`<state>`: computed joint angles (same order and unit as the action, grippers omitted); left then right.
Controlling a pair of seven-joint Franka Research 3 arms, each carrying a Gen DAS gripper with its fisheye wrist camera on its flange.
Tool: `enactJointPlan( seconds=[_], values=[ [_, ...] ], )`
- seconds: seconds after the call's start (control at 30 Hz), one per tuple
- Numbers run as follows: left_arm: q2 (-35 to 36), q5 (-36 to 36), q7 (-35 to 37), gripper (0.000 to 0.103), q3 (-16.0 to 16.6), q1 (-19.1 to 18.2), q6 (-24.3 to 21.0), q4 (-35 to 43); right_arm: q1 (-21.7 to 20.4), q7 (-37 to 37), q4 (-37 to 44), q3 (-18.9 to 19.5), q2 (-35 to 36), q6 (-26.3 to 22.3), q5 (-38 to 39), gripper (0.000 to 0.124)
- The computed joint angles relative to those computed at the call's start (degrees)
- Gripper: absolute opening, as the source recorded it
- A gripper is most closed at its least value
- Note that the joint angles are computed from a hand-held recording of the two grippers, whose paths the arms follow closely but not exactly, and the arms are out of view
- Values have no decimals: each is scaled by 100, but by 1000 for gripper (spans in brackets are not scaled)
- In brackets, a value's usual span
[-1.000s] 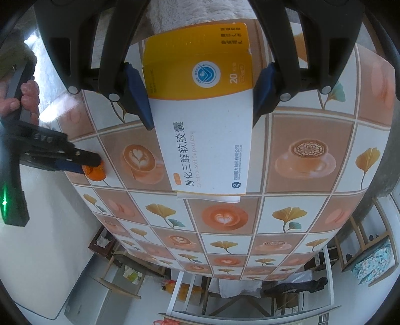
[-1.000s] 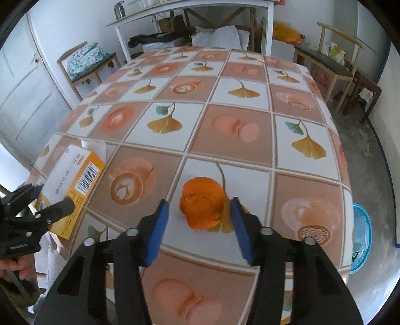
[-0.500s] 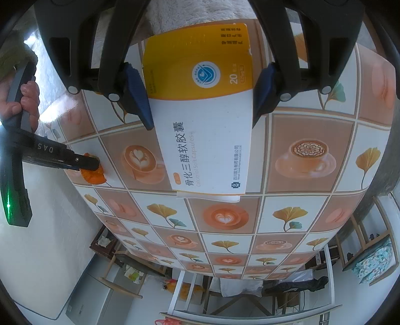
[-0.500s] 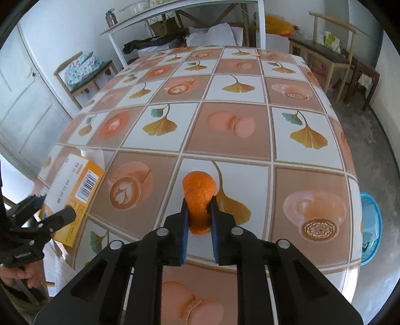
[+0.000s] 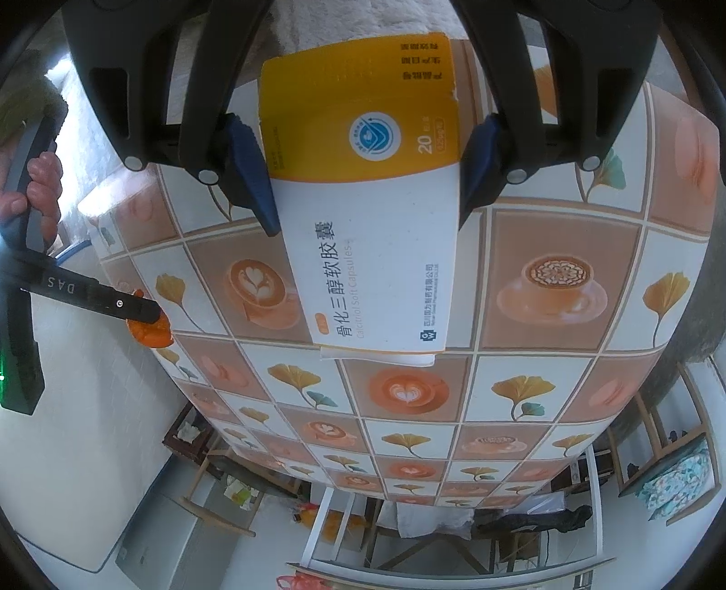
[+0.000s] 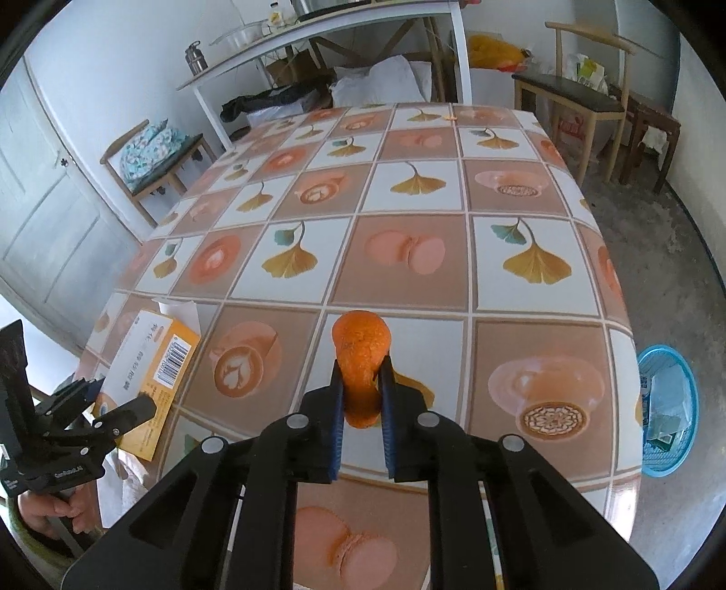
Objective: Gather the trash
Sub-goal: 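Carry the medicine box and orange peel over the wastebasket and open both tools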
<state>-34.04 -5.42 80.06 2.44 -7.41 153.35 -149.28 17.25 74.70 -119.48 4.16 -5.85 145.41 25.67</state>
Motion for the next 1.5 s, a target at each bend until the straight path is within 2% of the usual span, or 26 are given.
enactJointPlan(
  seconds=[0.7,1.1,1.23,1.33,1.47,1.5],
  values=[
    [-439,4,-34,68,77,-118,288,-65,61,-79,-37,1,-277,188,119,14],
    [-490,148,-180,68,-60,-257,314,131,11,-427,-443,-226,-717,506,653,14],
    [-342,123,-64,68,-54,-482,385,380,-143,-440,-741,-350,-1033,826,756,14],
    [-145,64,104,68,-37,-704,504,615,-471,-166,-1071,-398,-1386,1121,470,14],
    [291,-409,614,68,212,-1339,629,1071,-1105,425,-1544,-469,-1871,1353,-64,14],
    [473,-653,845,68,339,-1606,614,1270,-1371,643,-1724,-486,-2037,1407,-241,14]
  ],
)
